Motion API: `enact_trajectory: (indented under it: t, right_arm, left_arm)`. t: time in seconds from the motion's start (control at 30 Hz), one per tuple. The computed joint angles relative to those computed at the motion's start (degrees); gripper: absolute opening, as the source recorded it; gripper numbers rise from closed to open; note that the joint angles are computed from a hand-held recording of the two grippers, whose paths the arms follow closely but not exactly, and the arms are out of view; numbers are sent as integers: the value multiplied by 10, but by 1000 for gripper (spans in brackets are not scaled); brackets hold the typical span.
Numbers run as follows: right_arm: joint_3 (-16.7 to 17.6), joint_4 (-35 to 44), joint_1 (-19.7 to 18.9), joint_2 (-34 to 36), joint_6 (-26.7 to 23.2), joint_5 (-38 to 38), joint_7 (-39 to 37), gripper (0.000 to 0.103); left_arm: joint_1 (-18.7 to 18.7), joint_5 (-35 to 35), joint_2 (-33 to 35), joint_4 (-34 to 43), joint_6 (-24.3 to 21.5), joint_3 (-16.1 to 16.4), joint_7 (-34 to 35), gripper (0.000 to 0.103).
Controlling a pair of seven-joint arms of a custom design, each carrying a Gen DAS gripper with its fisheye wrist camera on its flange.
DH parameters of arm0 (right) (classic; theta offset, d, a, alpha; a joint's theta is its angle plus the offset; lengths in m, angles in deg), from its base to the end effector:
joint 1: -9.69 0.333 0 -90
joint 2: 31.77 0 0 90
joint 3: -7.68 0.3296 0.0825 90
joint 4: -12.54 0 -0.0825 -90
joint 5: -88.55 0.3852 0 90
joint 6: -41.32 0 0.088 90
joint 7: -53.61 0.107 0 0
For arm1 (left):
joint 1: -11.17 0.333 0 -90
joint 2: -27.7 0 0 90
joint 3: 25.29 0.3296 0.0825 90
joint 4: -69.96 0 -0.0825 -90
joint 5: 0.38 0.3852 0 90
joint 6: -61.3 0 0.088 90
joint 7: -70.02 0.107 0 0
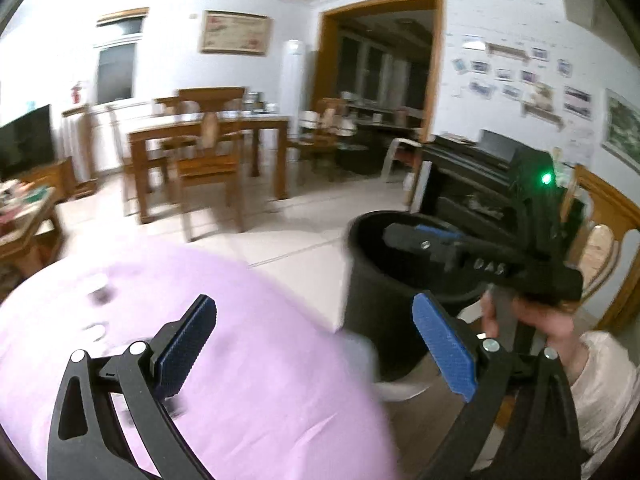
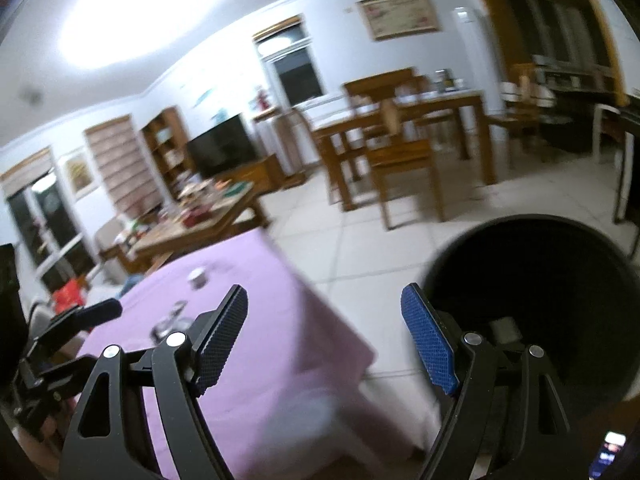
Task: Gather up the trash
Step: 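Grasp the orange snack packet with the left tool while the right tool grasps the eye-drop bottle, then carry the orange packet and eye-drop bottle to the black bin and release both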
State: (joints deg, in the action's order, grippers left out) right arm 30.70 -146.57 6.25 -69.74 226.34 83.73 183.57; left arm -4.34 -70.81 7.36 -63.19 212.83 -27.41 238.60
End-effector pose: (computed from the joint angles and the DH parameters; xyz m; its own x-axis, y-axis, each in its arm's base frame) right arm 0.3500 0.1520 0.5240 -0.0212 -0.9544 -0.2977 -0.4798 0.2709 -0.8345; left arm 0.4632 -0.1229 0.5530 -0.7129 -0.6972 0.0759 -0.3934 0.3080 -0.8662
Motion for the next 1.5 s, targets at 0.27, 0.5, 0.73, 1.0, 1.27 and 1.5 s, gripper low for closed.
enact_trajectory:
  t: [0.27,0.5,0.73,1.0,1.27,1.5]
  right_arm:
    - [63,167,32,191,-19,-42,-26,78]
    - [104,366,54,381,-131,-191,-28,78]
    - [79,537,130,533,-280,-213,-117,78]
    - [17,605,201,588,-328,-209,-174,55]
    - [-6,531,199,536,-234,-86,-203,56]
    - [4,352,166,389,-46,145,-276,56]
  left_arm:
    - [78,179,-24,-52,-8,30,-108,98]
    - [97,278,15,-42,-63,43,-157,98]
    - [125,289,66,4,-127,41,-183,57]
    - [152,273,79,21,-143,36,-176,38]
    - [152,218,63,16,-144,42,-144,38]
    - [146,126,57,35,-153,48,-100,38]
